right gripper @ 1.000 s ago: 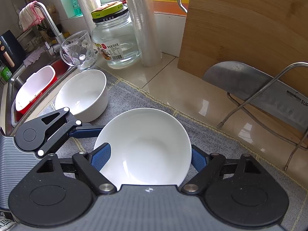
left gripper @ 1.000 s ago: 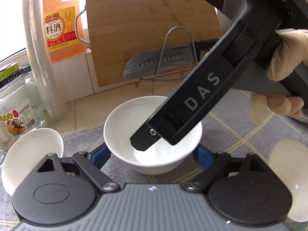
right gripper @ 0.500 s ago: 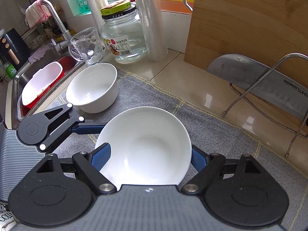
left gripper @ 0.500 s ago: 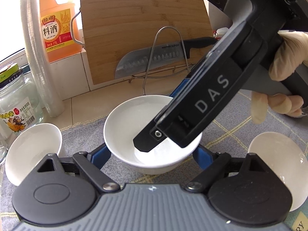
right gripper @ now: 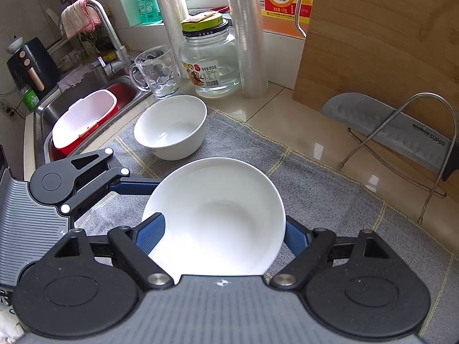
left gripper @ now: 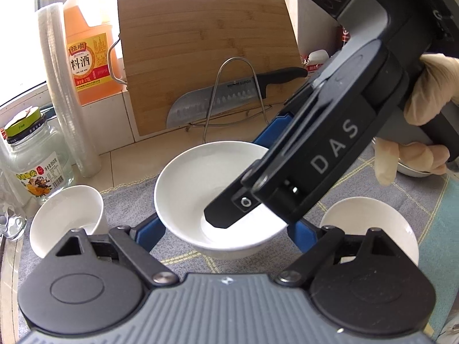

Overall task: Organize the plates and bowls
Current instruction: 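Carry the held bowl with the right gripper over another white bowl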

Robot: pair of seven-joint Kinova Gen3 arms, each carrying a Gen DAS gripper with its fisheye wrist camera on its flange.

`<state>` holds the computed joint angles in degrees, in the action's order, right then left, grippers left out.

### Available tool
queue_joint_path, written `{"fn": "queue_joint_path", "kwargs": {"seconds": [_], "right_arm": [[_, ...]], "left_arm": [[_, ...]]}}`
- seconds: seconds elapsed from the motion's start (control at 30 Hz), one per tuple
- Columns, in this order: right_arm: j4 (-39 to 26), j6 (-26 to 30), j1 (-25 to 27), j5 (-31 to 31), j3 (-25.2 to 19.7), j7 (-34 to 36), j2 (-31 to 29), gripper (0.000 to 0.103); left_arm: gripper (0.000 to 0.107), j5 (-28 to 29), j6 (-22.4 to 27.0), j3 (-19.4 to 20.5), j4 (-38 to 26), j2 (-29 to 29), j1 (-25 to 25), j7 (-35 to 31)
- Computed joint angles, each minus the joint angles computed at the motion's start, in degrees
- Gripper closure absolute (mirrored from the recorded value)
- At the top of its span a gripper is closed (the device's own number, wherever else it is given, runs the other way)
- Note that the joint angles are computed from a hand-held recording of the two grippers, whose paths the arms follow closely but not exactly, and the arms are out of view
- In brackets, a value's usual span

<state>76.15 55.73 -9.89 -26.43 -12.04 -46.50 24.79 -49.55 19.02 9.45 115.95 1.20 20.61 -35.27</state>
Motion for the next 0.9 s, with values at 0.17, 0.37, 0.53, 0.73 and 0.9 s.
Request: {"fn": "queue_joint_path", "kwargs": {"seconds": [0.17, 0.37, 0.53, 0.73, 0.9], "right_arm": [[1.9, 0.0, 1.1, -1.7, -0.4, 1.8, -2.4, 0.012], [4.2, -0.1, 1.7, -3.4, 0.0, 3.7, -4.9, 0.012], [6.9, -0.5, 2.4, -4.9, 0.6, 5.4, -7.2, 0.012], [10.3, -1.1, 3.2, -6.9, 1.5, 7.2, -9.9, 0.012], [12.9, -1.3, 3.7, -7.9, 2.7, 8.2, -12.0, 0.012]], "left_arm": [[0.017, 0.5, 2.1, 1.5, -0.3, -1.5, 0.2, 0.3], [0.017, 0.7, 4.2, 3.8, -0.5, -2.9, 0.1, 1.0], [0.017, 1.3, 5.3, 5.5, -0.6, -3.8, 0.0, 0.9], [0.017, 2.3, 6.5, 7.3, -0.8, -4.5, 0.5, 0.7], [0.017, 2.8, 6.4, 8.4, -0.9, -4.8, 1.0, 0.2]]}}
